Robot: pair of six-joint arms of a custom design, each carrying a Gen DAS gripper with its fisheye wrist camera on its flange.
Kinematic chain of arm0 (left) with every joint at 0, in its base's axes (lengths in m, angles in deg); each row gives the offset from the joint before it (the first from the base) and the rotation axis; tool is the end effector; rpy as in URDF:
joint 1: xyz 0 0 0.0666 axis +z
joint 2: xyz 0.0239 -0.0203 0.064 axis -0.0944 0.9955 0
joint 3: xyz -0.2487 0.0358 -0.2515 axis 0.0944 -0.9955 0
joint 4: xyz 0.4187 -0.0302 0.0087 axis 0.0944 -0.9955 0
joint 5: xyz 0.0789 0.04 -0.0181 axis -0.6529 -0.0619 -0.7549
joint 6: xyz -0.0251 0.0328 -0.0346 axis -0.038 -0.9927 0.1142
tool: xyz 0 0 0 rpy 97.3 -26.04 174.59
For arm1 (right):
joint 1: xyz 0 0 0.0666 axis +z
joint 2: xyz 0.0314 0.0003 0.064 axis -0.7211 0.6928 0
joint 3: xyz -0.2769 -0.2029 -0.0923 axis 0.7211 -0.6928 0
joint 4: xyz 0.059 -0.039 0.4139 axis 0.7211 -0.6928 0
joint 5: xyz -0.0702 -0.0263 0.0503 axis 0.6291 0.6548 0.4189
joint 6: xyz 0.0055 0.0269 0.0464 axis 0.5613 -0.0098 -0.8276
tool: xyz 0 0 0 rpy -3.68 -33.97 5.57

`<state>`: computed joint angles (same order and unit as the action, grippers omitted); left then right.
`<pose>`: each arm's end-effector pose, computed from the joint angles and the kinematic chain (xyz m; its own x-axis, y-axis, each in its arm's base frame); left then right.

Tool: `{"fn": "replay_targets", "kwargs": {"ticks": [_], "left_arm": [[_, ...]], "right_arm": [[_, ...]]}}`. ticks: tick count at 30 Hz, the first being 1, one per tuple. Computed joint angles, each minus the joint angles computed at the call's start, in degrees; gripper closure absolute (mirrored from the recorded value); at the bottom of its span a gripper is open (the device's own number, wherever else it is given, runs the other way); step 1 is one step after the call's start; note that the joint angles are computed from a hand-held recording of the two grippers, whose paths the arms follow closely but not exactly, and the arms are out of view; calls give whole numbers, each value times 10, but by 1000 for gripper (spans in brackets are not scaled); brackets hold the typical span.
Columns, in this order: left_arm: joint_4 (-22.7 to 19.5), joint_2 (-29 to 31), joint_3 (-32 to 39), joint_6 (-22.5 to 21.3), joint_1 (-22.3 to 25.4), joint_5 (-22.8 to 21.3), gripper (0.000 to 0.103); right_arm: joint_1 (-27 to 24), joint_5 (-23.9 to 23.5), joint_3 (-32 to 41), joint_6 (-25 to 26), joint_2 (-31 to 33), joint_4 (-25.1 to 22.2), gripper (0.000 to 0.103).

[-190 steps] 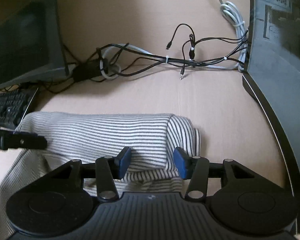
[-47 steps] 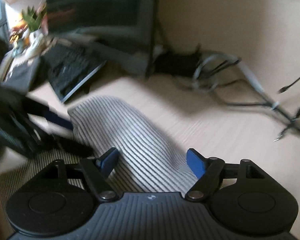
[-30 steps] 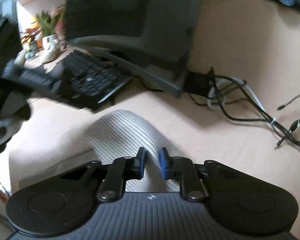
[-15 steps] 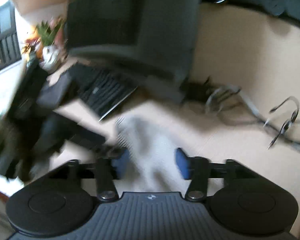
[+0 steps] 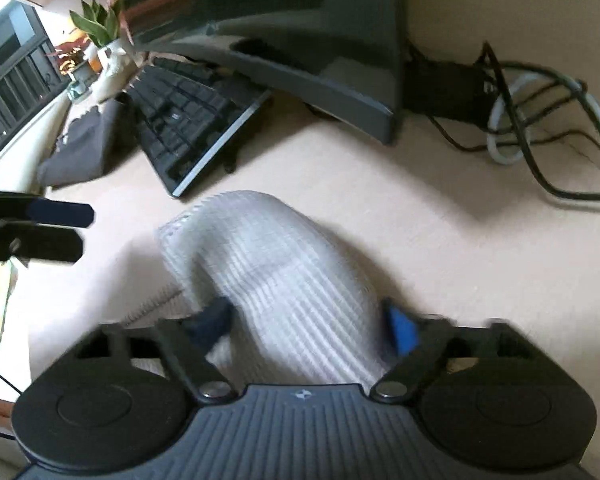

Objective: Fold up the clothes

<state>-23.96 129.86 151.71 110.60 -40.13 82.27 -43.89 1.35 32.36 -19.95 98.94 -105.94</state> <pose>0.3657 -0.2557 0.5664 -0.8000 -0.1416 -0.5831 0.1648 0.8825 -0.4405 0.4241 0.0301 0.5414 -0.7423 -0.2885 -0.6047 -0.4720 0.8658 0.1663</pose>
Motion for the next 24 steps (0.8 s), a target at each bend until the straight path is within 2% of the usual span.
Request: {"fn": "replay_targets", "kwargs": {"ticks": [1, 4, 6, 7, 10, 11, 12, 13, 14, 17, 18, 19, 21, 23, 24], "left_arm": [[7, -9, -10, 17, 9, 12, 19], [33, -14, -18, 40, 18, 53, 18], [28, -1, -6, 22, 9, 63, 17], [19, 7, 2, 9, 2, 62, 17], [-17, 24, 11, -33, -17, 48, 23], [-22, 23, 5, -40, -20, 46, 21], [-23, 18, -5, -43, -20, 51, 21], [-24, 13, -15, -46, -20, 57, 20], [-24, 10, -21, -52, -21, 55, 21], [-23, -1, -36, -76, -26, 43, 21], [-22, -3, -39, -81, -28, 40, 21], [-22, -5, -41, -85, -29, 37, 21], [-22, -8, -46, -83, -29, 41, 21], [-23, -11, -50, -80, -29, 45, 20], [-25, -11, -50, -76, -28, 49, 20]], "right_arm": [[5, 4, -2, -5, -9, 2, 60], [49, 45, -57, 10, -86, 44, 63], [107, 118, -120, 47, -146, 83, 62], [137, 159, -150, 62, -171, 107, 60], [241, 319, -241, 87, -239, 173, 43], [261, 349, -256, 91, -253, 180, 40], [268, 353, -259, 85, -261, 173, 40], [263, 341, -253, 73, -264, 158, 40], [242, 310, -236, 52, -263, 133, 40], [153, 212, -170, -20, -251, 61, 40], [123, 206, -153, -49, -248, 55, 40], [95, 209, -136, -82, -246, 55, 39], [52, 258, -119, -142, -240, 74, 36], [17, 296, -119, -189, -229, 85, 27], [2, 291, -122, -214, -222, 73, 27]]}}
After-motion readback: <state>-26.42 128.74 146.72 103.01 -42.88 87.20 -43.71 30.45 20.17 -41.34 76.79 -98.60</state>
